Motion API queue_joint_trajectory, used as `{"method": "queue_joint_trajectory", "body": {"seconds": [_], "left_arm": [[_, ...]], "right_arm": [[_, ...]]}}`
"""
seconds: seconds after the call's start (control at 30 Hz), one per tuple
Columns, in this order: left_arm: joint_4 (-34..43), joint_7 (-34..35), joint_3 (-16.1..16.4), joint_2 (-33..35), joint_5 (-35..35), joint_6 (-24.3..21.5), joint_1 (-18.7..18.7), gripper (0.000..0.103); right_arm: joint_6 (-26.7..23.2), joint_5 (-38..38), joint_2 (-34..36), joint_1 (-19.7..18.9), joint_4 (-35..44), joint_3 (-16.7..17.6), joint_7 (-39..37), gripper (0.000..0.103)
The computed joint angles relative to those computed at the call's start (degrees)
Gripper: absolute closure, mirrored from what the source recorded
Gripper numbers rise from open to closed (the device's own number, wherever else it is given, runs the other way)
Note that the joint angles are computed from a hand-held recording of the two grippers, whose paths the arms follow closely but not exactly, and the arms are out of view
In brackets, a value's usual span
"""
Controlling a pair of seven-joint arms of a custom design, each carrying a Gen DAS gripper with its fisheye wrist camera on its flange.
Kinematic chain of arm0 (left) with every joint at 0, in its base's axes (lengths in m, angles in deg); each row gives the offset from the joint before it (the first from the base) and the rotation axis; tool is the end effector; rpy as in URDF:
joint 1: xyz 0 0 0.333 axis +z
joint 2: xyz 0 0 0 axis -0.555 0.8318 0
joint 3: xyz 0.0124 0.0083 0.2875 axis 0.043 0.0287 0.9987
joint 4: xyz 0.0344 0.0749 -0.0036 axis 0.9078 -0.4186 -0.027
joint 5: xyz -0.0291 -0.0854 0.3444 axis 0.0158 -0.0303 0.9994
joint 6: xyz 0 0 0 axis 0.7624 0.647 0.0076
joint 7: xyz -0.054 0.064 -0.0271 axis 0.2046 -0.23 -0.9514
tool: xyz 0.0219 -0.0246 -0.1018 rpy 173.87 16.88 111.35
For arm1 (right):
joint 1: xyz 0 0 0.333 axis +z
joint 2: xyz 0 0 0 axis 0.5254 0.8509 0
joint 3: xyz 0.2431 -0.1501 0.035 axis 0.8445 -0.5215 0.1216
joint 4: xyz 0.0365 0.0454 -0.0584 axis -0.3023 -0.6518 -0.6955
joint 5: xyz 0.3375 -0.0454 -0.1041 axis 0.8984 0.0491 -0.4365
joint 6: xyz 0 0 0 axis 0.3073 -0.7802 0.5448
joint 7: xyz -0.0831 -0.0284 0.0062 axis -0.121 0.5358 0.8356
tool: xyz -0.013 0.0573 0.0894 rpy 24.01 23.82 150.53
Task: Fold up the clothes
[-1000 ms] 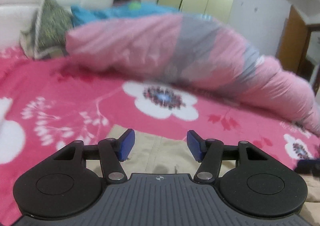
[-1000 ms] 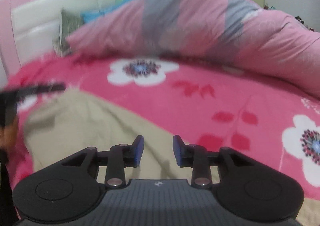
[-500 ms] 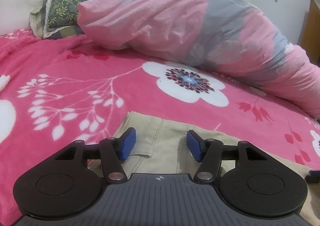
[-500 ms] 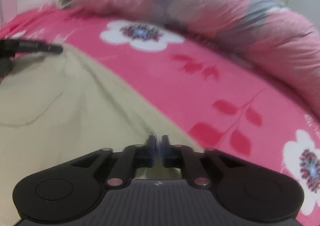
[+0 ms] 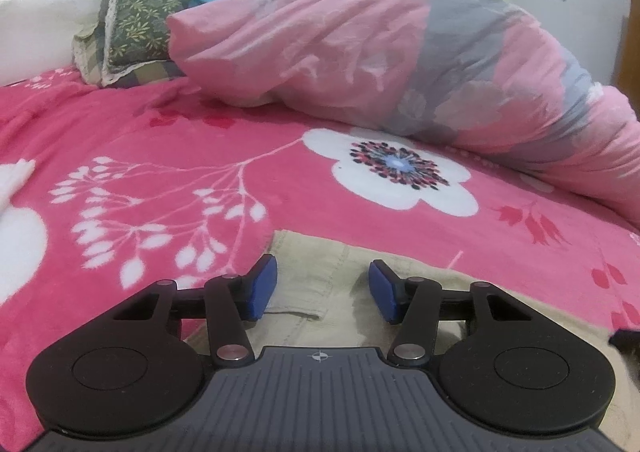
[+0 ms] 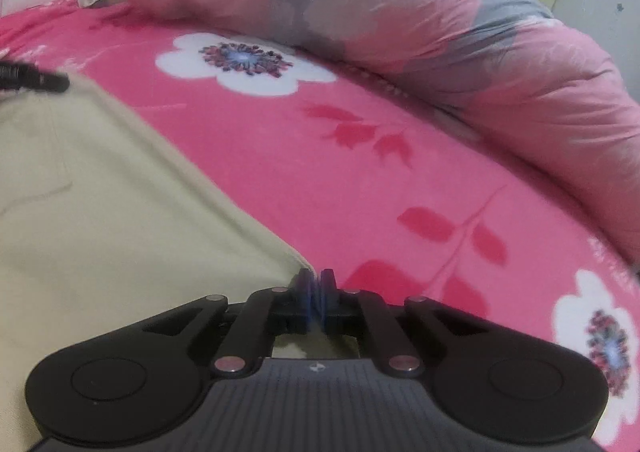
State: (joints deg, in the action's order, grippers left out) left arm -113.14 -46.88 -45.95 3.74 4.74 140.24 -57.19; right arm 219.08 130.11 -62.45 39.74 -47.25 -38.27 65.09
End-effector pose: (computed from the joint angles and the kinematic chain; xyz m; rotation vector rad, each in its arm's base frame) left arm 0.4818 -0.3119 0.4596 -2.0397 0.8451 -0.7641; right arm 0.6473 0.1295 0.4701 -2.2923 0.6157 -0.6695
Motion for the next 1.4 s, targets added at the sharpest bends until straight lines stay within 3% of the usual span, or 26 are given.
{"method": "queue_joint_trajectory", "body": {"seconds": [0.13, 0.3, 0.43, 0.57, 0.63, 0.77, 1.0, 1.17, 1.4], "left_arm": [[-0.3, -0.6, 0.0, -0.1, 0.0, 0.0, 0.0, 0.05], [-0.4, -1.1, -0.1, -0.2, 0.3, 0.0, 0.0, 0.05], [0.4, -0.2, -0.1, 0.5, 0.1, -1.2, -0.3, 0.049], [-0.1, -3.2, -0.4, -0.5, 1.1, -3.6, -1.1, 0.048], [-0.7, -8.7, -1.4, -1.7, 4.9, -9.0, -2.8, 0.045], [3.4, -7.2, -3.0, -0.6, 8.4, -12.9, -5.0, 0.044], [19.9, 10.9, -1.4, 10.8, 8.5, -6.2, -9.1, 0.041], [32.0, 23.2, 1.1, 21.2, 1.6, -10.5, -12.6, 0.041], [32.7, 24.0, 5.2, 22.4, -4.3, -10.4, -15.1, 0.04]], "right_arm": [[0.7, 4.0, 0.4, -1.3, 1.1, 0.0, 2.3, 0.058], [0.0, 8.7, -2.2, -4.8, 0.9, -1.7, 11.2, 0.05], [-0.1, 25.0, -11.7, -10.7, -7.8, -2.6, 6.8, 0.038], [-1.7, 35.5, -24.0, -13.0, -20.0, -8.9, 5.2, 0.037], [0.0, 36.5, -28.4, -13.4, -25.0, -11.9, 5.3, 0.037], [3.1, 34.3, -33.0, -14.5, -31.2, -16.7, 9.7, 0.037], [-3.8, 35.3, -28.3, -17.1, -28.0, -20.7, 17.5, 0.037], [-9.4, 38.0, -22.2, -19.8, -21.8, -20.3, 20.4, 0.029], [-20.1, 35.9, -9.7, -26.5, -9.4, -18.1, 34.2, 0.026]]}}
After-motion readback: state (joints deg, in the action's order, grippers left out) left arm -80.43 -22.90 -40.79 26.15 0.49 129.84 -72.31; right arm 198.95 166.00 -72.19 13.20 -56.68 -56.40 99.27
